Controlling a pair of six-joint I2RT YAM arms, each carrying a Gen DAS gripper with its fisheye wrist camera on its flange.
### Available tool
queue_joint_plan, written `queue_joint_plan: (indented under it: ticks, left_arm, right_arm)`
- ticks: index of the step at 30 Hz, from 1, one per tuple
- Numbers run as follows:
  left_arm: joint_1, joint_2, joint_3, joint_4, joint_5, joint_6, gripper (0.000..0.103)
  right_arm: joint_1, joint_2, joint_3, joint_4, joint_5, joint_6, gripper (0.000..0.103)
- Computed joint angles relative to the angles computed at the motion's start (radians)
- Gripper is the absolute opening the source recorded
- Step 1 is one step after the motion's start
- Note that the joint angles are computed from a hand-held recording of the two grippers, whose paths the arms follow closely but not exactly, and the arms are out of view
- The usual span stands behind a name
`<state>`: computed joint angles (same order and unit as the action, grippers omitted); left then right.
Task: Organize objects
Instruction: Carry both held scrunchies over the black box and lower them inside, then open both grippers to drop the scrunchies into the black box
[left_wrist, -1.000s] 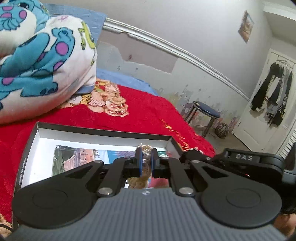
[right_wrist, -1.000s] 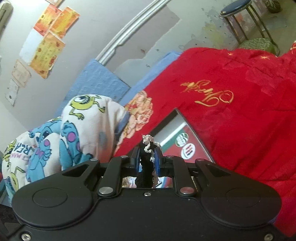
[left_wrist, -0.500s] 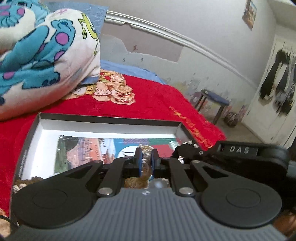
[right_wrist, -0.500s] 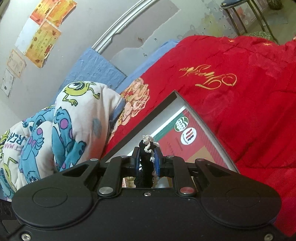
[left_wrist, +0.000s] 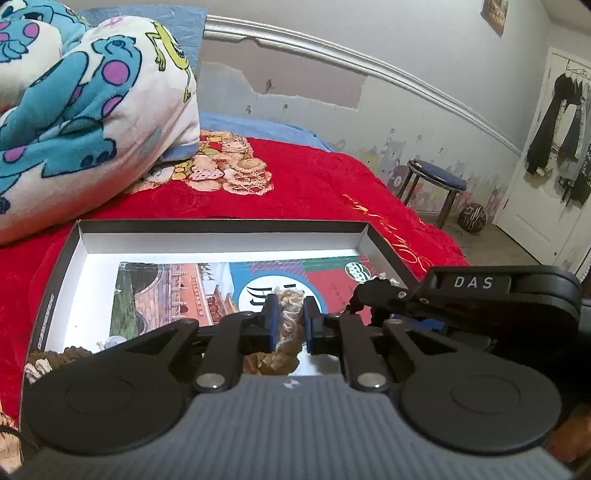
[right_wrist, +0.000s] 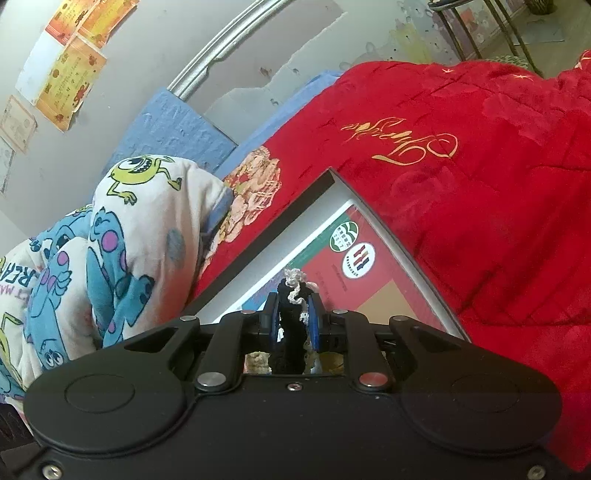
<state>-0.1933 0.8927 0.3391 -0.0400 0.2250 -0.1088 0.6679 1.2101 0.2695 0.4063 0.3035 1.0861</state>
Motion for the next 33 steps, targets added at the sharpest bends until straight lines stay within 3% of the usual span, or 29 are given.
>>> queue_joint_plan:
  ticks: [29,33]
  left_arm:
    - [-0.004,0.009,0.002,-0.006,-0.003,0.016,0.037]
    - [-0.013,0.015,0.002,-0.003,-0.025,0.017,0.048]
  right_arm:
    - [-0.008,0.002,0.003,-0.021,-0.017,0.007,0.020]
    - [-0.024,0.003,0.006,-0.038,-0.038,0.022,0.019]
